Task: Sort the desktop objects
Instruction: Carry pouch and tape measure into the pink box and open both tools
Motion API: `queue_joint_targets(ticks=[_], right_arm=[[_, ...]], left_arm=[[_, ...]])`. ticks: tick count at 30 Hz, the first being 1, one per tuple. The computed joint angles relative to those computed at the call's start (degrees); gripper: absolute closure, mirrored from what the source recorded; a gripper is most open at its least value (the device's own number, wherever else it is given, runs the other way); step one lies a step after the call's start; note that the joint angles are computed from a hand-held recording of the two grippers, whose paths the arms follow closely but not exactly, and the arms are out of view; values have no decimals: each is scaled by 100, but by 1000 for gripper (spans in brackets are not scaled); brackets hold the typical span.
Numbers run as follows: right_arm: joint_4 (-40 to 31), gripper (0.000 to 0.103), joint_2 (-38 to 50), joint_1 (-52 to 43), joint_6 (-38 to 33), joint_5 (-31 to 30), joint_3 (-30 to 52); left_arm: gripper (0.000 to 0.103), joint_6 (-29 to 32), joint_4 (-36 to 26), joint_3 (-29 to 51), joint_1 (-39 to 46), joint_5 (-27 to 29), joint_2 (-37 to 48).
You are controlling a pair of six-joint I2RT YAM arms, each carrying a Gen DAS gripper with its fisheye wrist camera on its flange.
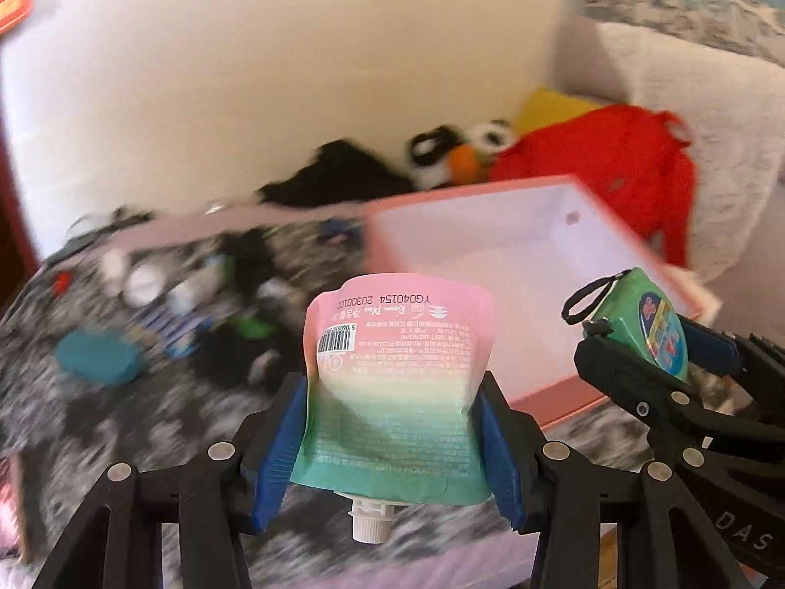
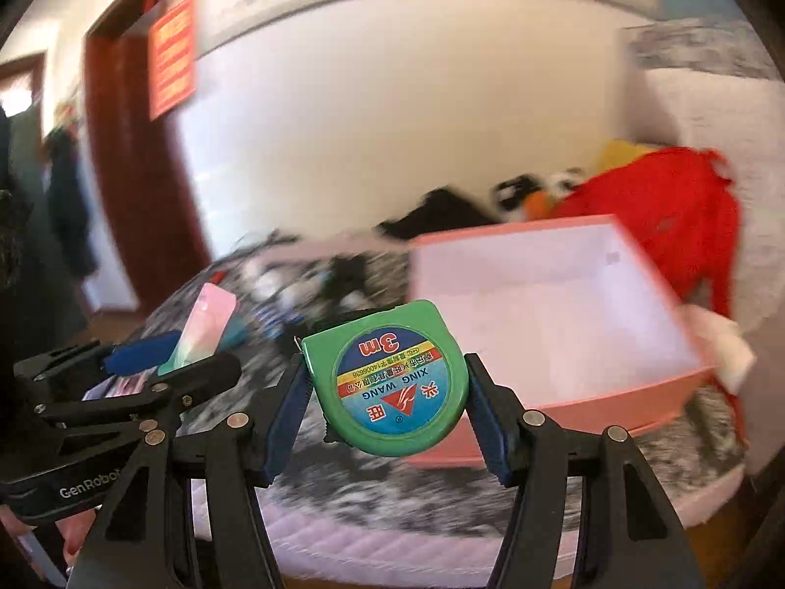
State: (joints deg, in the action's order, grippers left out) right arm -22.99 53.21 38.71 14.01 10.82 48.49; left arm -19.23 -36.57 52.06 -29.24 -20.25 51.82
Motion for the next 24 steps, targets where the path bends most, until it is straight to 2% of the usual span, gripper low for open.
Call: queue_joint_targets(ticks=[5,7,11,15,18,19,20,22,24], right_arm=[[8,39,-90,-2260,-229,-1314,293],[75,39,484,-3008,-280,-1829,743],[-68,39,2371,-3534,-372,-2239,2001],[-656,39,3988,-3351,-590,-1975,3131],[-1236,37,4976,-3205,-736,-1520,3967],[-1308,25,5149,-3160,-750,-1276,4067],[-1386,9,5328,-3116,-758,-1033,4178],[-1356,5,5348,-3134,-753,-883,4187],[-1206,5,5165,-3163,-719,-878,4051]], left_arm=[[46,-9,559,1048,-110,482,1524],[46,81,738,1563,-10,624,2241],[46,214,819,2440,382,1109,3539],[44,448,544,3239,670,1435,4720],[35,629,93,3880,809,1700,5493],[30,667,3,3999,844,1733,5636],[23,643,27,3991,861,1670,5653],[14,565,139,3906,889,1536,5604],[13,482,200,3806,953,1563,5440]])
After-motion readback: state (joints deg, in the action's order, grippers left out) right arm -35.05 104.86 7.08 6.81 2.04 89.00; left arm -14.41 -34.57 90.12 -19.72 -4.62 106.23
